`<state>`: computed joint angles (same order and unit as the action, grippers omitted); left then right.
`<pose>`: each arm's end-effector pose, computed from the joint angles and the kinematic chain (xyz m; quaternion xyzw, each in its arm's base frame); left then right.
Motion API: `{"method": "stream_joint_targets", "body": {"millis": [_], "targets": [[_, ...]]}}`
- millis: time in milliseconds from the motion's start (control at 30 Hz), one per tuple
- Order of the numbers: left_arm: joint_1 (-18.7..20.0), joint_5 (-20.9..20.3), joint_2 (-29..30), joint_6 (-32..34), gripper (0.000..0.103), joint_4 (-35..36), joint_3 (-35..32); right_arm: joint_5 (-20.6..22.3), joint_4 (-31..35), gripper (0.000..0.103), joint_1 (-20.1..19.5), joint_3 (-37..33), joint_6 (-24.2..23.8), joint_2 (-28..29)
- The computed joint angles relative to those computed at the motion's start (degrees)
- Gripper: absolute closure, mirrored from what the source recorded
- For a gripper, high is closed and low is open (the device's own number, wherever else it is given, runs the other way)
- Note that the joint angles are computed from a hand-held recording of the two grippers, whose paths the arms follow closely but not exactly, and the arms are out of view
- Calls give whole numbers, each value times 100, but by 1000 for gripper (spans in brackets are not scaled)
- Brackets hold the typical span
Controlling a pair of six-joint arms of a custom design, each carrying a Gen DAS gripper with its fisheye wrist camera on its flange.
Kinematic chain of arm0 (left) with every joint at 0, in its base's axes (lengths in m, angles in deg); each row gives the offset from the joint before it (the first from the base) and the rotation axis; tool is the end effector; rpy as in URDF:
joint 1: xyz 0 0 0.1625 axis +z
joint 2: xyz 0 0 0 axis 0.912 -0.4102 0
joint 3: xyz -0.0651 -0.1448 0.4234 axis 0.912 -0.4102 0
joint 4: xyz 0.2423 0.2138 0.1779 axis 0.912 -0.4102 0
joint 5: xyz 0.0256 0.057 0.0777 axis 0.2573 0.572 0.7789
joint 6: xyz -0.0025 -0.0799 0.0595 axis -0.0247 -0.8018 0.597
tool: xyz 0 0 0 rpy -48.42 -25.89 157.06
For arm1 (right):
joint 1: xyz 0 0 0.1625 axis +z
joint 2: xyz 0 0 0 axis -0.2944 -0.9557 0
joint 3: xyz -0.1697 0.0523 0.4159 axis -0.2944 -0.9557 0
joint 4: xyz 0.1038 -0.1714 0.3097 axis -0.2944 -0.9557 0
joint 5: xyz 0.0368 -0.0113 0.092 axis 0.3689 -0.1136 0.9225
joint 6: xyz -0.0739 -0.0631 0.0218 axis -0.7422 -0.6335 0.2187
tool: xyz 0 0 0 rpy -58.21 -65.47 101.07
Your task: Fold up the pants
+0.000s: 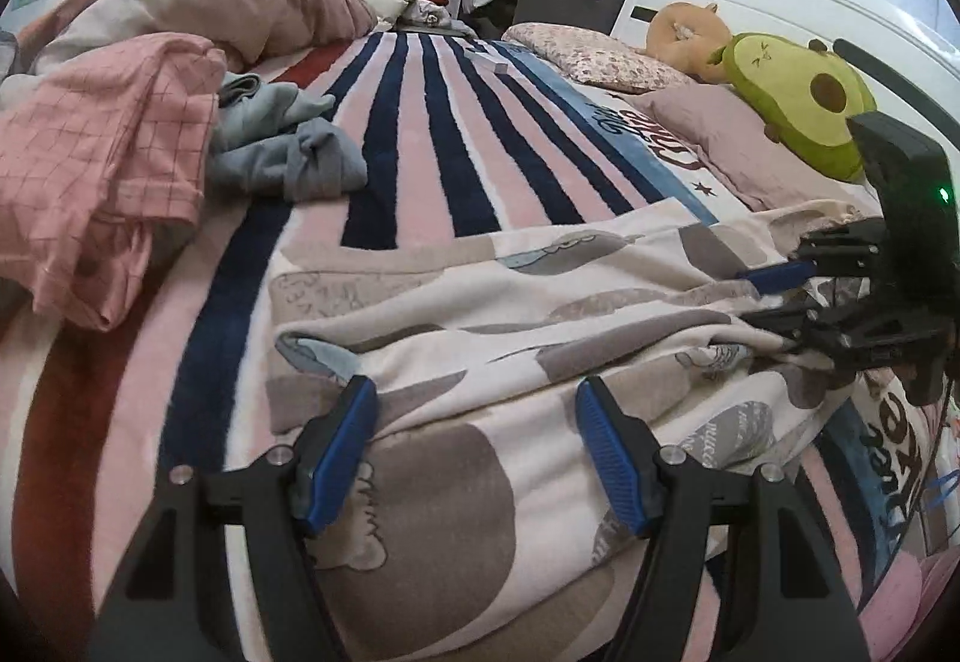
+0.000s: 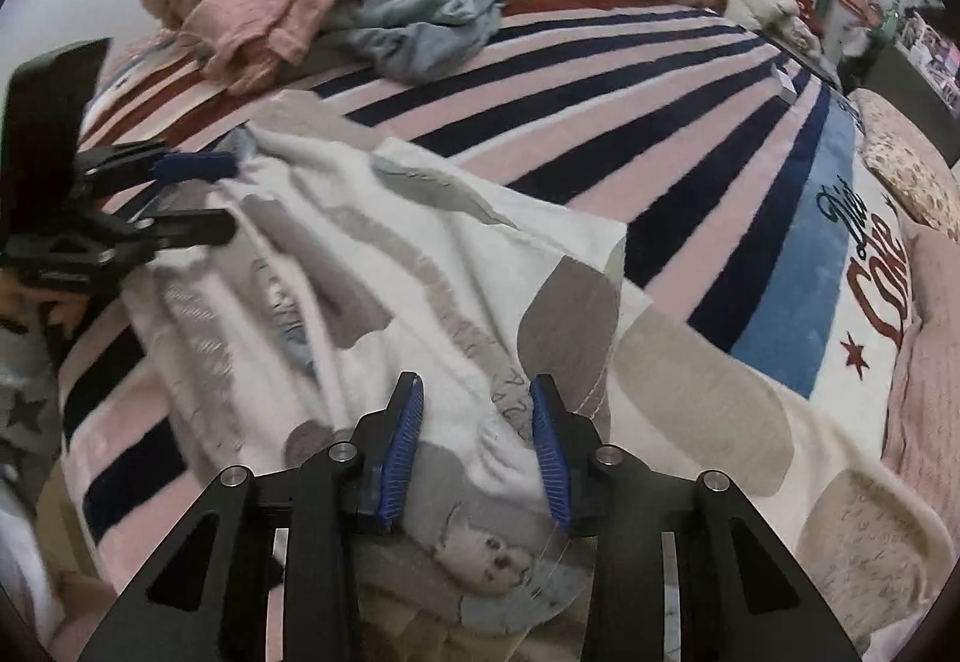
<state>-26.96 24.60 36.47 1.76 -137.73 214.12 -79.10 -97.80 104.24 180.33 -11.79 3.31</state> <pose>-0.2058 -0.4230 0.0285 0.2204 0.8979 -0.3089 0.2232 0.0700 -0.4653 0.2126 0.4251 -0.8532 0.0862 0.2896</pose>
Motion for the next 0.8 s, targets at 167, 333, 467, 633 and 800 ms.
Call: {"method": "stream_joint_targets", "body": {"millis": [167,333,467,633,800], "targets": [[20,-14,16,-4,38,-78,17,94,-752,72,64,453,-632,-8],[-9,69,32,-8,38,-48,35,104,-1493,72,163,779,-1285,226],[-20,81,41,-36,38,-38,35,-62,-1135,73,205,697,-1128,256],[-8,86,55,-32,38,1,-5,-81,-670,74,152,314,-571,203],[14,68,60,-16,38,-21,-5,-126,1386,74,-16,-486,615,-36]]}}
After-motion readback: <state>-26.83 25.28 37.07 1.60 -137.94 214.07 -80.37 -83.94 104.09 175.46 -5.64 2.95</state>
